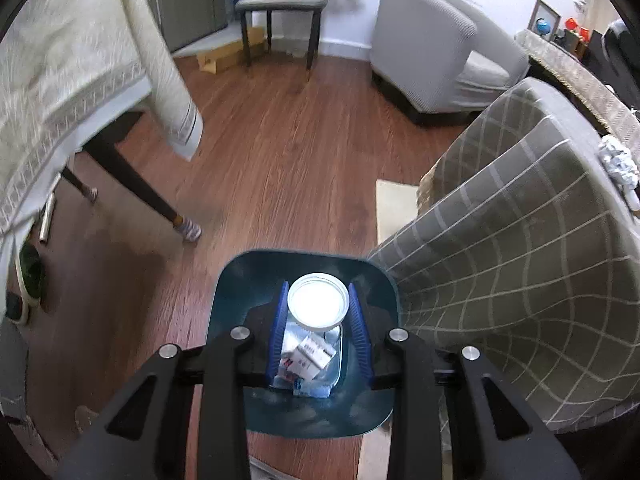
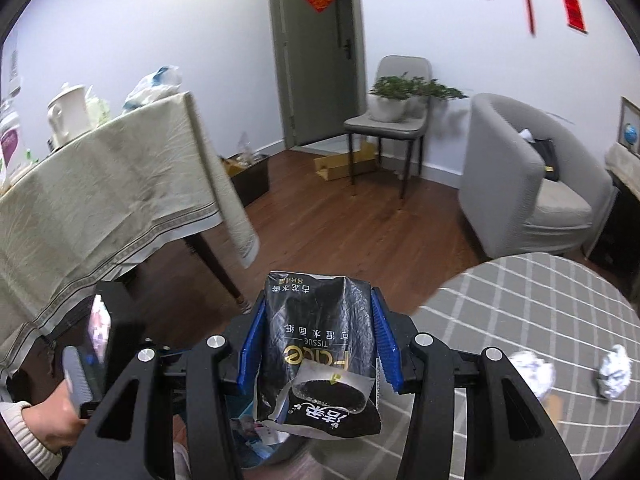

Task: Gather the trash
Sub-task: 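Carry the lid into the teal bin and open the left tool while the right tool carries the bag, then lower the black tissue bag into the teal bin and open the right tool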

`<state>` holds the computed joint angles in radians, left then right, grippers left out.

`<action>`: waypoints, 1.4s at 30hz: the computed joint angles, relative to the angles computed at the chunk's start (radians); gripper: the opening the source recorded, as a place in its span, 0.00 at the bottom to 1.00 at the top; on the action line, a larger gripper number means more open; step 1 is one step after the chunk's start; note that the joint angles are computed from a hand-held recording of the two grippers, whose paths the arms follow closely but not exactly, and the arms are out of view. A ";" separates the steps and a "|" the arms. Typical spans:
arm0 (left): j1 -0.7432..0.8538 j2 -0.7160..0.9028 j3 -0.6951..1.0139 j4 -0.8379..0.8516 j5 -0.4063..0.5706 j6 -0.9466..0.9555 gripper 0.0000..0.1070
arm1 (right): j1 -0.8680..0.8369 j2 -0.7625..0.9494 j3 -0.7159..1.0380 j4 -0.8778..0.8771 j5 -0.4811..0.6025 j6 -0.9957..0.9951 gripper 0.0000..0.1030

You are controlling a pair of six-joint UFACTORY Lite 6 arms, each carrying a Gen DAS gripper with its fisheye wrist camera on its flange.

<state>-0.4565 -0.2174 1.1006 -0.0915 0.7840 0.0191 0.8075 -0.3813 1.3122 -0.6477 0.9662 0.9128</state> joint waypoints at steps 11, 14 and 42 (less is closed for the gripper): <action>0.139 0.031 -0.141 -0.079 -0.002 0.159 0.31 | 0.026 0.203 0.034 0.067 -0.150 0.028 0.48; 0.165 0.053 -0.165 -0.078 0.000 0.181 0.31 | 0.020 0.255 0.050 0.105 -0.184 0.007 0.48; 0.416 -0.018 -0.214 -0.187 0.068 0.430 0.60 | -0.026 0.632 0.153 0.416 -0.342 -0.157 0.48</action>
<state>-0.0407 -0.2358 0.8862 -0.2786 0.8520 0.4495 0.7810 0.2505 1.4656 -0.2322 0.6240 0.7558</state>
